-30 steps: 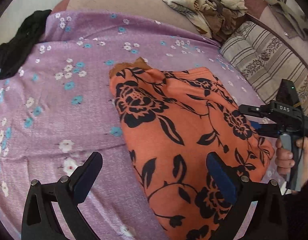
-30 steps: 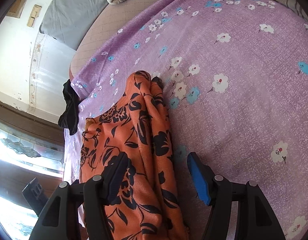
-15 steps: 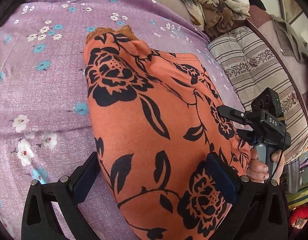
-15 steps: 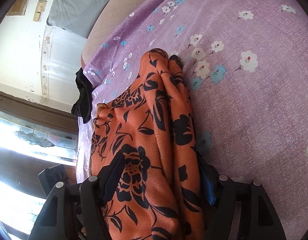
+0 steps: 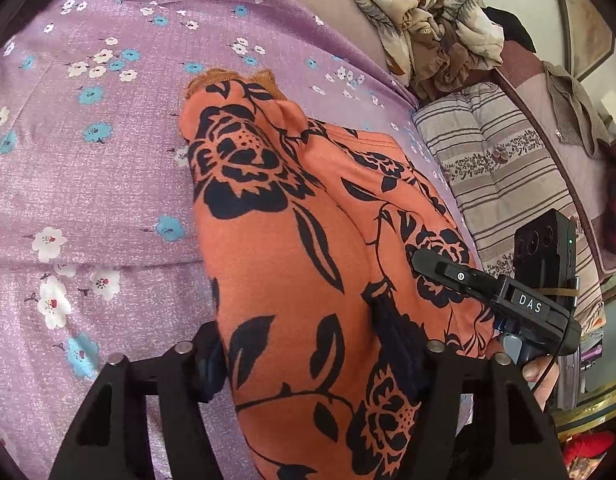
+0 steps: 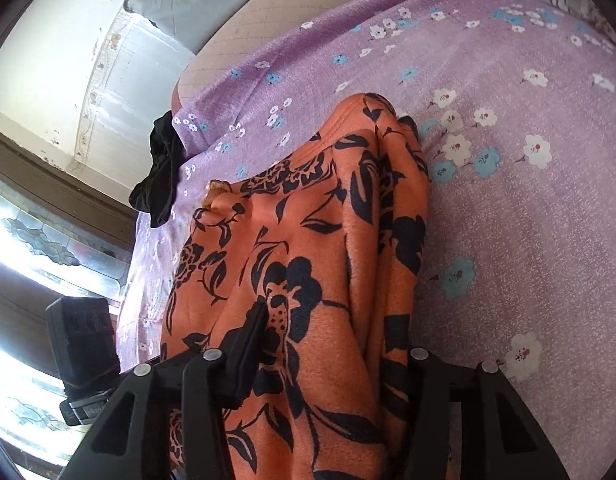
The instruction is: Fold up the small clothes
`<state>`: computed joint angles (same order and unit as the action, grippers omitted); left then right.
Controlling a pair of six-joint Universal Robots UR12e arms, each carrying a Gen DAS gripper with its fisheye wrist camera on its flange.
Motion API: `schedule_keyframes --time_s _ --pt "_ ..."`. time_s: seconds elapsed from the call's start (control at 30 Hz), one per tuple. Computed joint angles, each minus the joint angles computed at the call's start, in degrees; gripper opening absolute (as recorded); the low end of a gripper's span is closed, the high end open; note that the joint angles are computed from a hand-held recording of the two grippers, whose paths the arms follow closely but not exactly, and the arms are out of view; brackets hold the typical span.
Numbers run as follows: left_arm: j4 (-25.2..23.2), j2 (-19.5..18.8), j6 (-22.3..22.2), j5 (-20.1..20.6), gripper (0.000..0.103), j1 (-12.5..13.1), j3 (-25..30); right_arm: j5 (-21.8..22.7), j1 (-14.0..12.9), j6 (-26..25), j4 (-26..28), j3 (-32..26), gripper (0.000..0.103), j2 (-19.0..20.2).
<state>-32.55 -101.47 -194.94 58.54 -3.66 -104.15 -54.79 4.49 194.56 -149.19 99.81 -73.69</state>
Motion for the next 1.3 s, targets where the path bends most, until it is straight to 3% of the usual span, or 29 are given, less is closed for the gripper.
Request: schedule_keyframes --time_s 0.1,0.27,0.43,0.9,1.3 --pt "0.2 0.7 0.3 0.7 0.053 0.3 -0.2 -3.5 0.9 -0.4 -1.4 0.3 0.045 -0.9" --pt "2.5 2.9 0.2 2.5 0.052 1.0 -1.3 -6.6 2.6 -2.4 -5.5 0.4 0.042 -1.9" --pt "3.9 5.7 1.3 5.4 0.052 1.9 -2.6 -4.7 3.6 -1.1 -9.3 0.2 0.042 -1.9" --pt "3.1 9.4 -0.4 11.6 0.052 4.1 -5.2 -3.0 7.2 1.2 -8.5 -1.6 0.042 -0.4" --pt "1.4 12.0 0.6 12.7 0.053 6.5 -8.4 -3.1 9.9 -1.5 -6.0 -2.8 0.042 0.7"
